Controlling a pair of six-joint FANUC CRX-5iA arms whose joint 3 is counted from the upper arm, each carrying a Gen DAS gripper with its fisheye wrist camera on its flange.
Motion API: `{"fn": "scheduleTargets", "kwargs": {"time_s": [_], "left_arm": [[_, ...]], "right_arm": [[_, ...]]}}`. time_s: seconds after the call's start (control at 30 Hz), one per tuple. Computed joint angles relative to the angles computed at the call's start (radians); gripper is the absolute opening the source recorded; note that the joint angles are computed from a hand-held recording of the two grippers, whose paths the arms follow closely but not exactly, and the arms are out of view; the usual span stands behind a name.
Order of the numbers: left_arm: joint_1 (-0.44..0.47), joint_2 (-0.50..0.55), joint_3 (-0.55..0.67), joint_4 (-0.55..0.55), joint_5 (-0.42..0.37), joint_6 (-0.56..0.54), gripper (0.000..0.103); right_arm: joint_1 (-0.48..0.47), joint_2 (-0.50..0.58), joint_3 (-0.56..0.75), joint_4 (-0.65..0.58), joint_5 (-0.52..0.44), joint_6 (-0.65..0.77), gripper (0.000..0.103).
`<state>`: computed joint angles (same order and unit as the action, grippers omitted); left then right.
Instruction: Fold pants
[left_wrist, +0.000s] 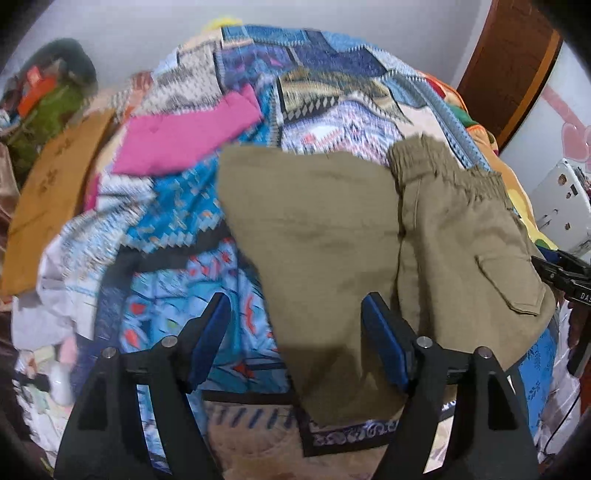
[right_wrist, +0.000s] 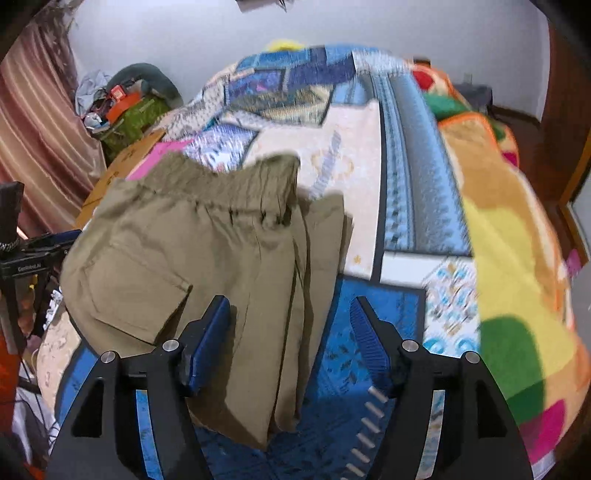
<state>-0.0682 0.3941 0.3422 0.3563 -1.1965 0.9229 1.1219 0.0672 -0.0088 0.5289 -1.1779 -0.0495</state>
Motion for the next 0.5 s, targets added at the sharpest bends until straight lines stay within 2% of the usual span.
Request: {"fn": "scheduleTargets", "kwargs": {"time_s": [0.07,0.17,0.27,0.37,0.43,0.47,0.5], "left_arm": [[0.006,0.013,-0.008,0.047,-0.001,0.013,0.075],[0.008,0.062,0.045,0.077,-0.046,0.047,0.074],[0.005,0.082,0.065,0.095,-0.052,0.050,0.069],[-0.003,0.084,0.067,0.106,-0.033,0.036,0.052],[-0.013,0.074,0.055,0.099,0.001,0.027,0.035],[-0.023,0.066,0.049,0.083,0.023,0.029,0.032],[-0.029,0.061,0.047,0.070,0.038,0.032,0.025]], "right_arm": [[-0.002,-0.022,-0.044,0.021,0.048,-0.056,0.067],[-0.033,-0.059,-0.108,0.004,0.166,-0.119,0.067],[-0.051,-0.057,-0.119,0.008,0.201,-0.128,0.065],[-0.064,-0.047,-0.113,0.010,0.223,-0.103,0.052],[-0.074,-0.041,-0.109,0.010,0.238,-0.085,0.043],[-0.077,-0.037,-0.105,0.010,0.238,-0.079,0.040],[-0.079,-0.031,-0.098,0.013,0.230,-0.077,0.034]]}}
